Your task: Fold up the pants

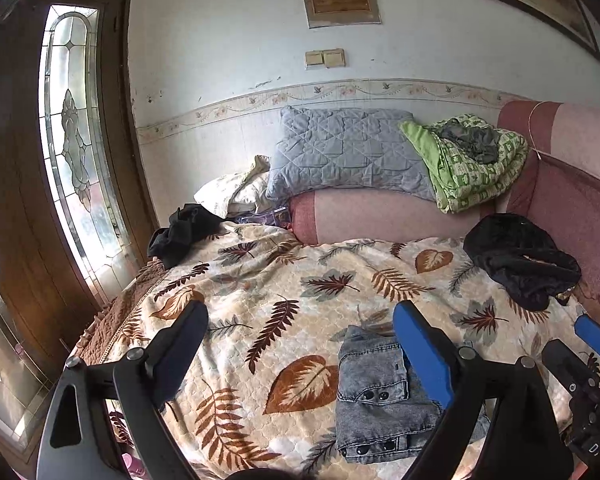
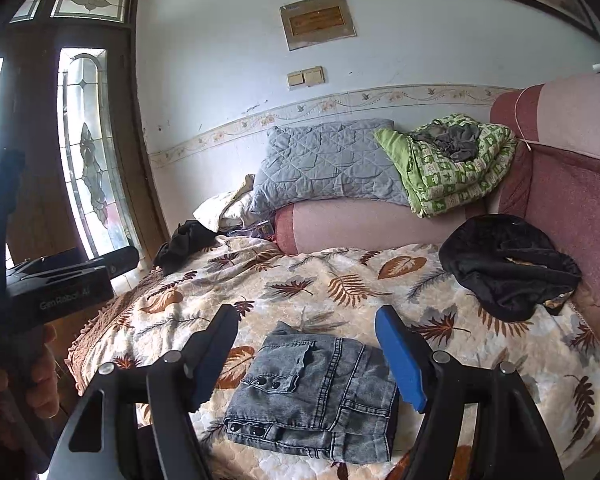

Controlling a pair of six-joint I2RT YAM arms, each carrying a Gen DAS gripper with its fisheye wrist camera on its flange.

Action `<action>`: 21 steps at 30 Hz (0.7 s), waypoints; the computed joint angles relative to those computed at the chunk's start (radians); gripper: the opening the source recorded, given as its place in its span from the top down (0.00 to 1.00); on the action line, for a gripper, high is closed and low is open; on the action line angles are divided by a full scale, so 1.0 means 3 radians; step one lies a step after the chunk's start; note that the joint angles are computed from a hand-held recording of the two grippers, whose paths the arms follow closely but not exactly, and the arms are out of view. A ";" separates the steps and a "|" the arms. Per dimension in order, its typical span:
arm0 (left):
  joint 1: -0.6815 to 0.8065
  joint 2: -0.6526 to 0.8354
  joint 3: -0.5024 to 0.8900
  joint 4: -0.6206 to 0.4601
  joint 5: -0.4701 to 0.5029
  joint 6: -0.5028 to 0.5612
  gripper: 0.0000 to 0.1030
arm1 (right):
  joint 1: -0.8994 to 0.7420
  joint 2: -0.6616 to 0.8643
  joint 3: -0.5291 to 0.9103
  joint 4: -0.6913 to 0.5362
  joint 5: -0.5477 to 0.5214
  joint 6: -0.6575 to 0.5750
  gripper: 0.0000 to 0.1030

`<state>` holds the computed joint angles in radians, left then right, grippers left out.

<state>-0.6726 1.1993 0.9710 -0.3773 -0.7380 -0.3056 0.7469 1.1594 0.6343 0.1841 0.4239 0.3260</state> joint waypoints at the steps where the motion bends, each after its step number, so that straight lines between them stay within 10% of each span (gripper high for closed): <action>1: 0.0002 0.0013 0.0003 0.0003 0.0005 -0.0003 0.09 | -0.0006 0.0009 -0.0003 0.0008 -0.0006 0.0001 0.28; 21: 0.0063 0.0381 0.0140 -0.0023 0.0038 -0.0049 0.09 | -0.0189 0.0201 -0.0012 0.0145 -0.0233 0.0049 0.27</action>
